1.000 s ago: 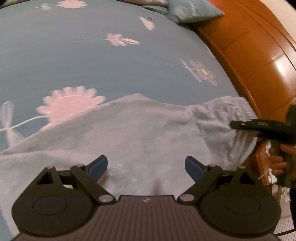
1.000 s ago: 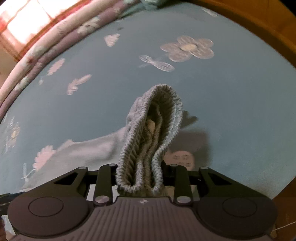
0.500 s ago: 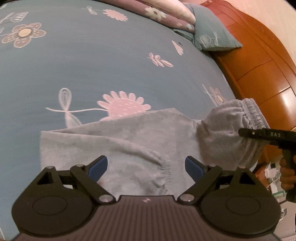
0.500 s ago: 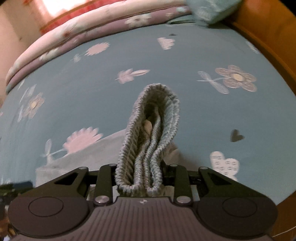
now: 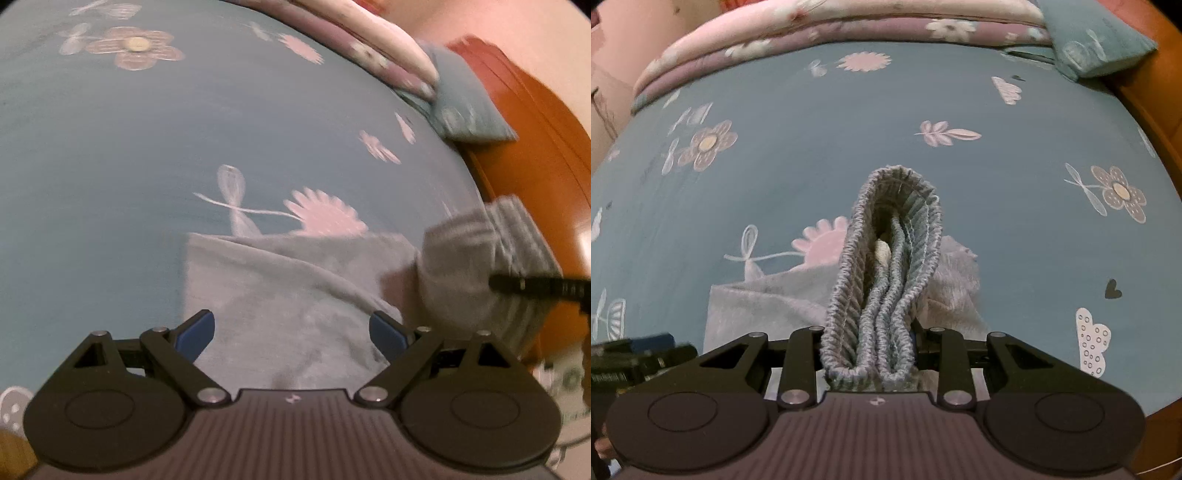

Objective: Fold clothes

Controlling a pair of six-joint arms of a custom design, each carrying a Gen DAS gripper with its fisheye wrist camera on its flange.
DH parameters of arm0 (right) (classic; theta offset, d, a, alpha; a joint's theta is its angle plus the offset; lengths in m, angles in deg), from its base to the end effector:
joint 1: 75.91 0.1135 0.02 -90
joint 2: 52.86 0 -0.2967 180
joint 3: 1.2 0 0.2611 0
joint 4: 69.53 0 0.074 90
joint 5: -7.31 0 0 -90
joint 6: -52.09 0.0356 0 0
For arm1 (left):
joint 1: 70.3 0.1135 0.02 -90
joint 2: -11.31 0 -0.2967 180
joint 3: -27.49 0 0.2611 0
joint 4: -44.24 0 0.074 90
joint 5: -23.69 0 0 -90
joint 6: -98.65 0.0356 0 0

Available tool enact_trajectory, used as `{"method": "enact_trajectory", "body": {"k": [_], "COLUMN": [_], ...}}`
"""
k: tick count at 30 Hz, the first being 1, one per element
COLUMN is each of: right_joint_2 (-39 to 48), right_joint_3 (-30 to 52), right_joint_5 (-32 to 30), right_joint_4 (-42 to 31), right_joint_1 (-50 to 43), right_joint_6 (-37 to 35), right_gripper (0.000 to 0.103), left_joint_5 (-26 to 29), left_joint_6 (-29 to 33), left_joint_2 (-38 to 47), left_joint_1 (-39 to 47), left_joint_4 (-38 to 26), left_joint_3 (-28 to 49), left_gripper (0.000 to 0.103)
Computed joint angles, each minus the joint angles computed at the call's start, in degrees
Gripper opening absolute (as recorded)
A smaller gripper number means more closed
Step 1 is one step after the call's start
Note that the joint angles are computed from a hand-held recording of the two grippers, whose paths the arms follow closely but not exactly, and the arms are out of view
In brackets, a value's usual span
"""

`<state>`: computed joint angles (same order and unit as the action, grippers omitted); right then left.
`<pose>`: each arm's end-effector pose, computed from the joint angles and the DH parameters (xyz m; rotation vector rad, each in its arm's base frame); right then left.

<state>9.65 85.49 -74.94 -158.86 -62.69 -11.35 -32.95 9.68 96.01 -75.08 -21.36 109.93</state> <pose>0.1638 0.0336 0.3845 0.3521 2.6658 0.0303 0.2899 -0.0439 0.3025 0.2910 2.6530 -0.8150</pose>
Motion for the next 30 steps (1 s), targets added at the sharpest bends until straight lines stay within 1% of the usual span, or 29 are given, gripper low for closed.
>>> {"method": "enact_trajectory", "body": {"k": [3,6,13,17,21,26,30], "right_joint_2": [3.9,7.0,13.8,17.8,21.1,24.6,27.3], "right_joint_3": [2.3,3.9,9.8,14.6,16.2,14.2,11.4], "right_joint_5": [5.7,8.7,12.7,13.6,12.6,10.9,10.8], "right_joint_4": [-2.0,-2.6,-5.0,-6.8,-5.7,-1.7,2.7], "right_joint_1": [9.6,15.9,24.6,28.6,31.5,34.1,35.4], "right_joint_6": [6.2,10.4,16.5,18.1,18.2,18.5,18.2], "right_gripper": [0.033,0.033,0.033,0.033,0.033,0.033,0.033], "left_joint_5": [0.3,0.4,2.1,3.6,4.3,4.3,3.8], "left_joint_6": [-0.6,0.1,2.3,2.4,2.7,3.9,5.1], "left_joint_2": [0.1,-0.2,-0.5,-0.3,-0.2,0.2,0.7], "left_joint_1": [3.9,7.2,13.2,15.5,17.5,20.4,22.6], "left_joint_4": [0.1,0.2,-0.7,-0.9,-0.3,-0.6,-1.2], "left_joint_3": [0.0,-0.3,-1.5,-1.8,-2.2,-2.7,-3.2], "left_gripper": [0.091,0.091,0.091,0.091,0.091,0.091,0.091]}}
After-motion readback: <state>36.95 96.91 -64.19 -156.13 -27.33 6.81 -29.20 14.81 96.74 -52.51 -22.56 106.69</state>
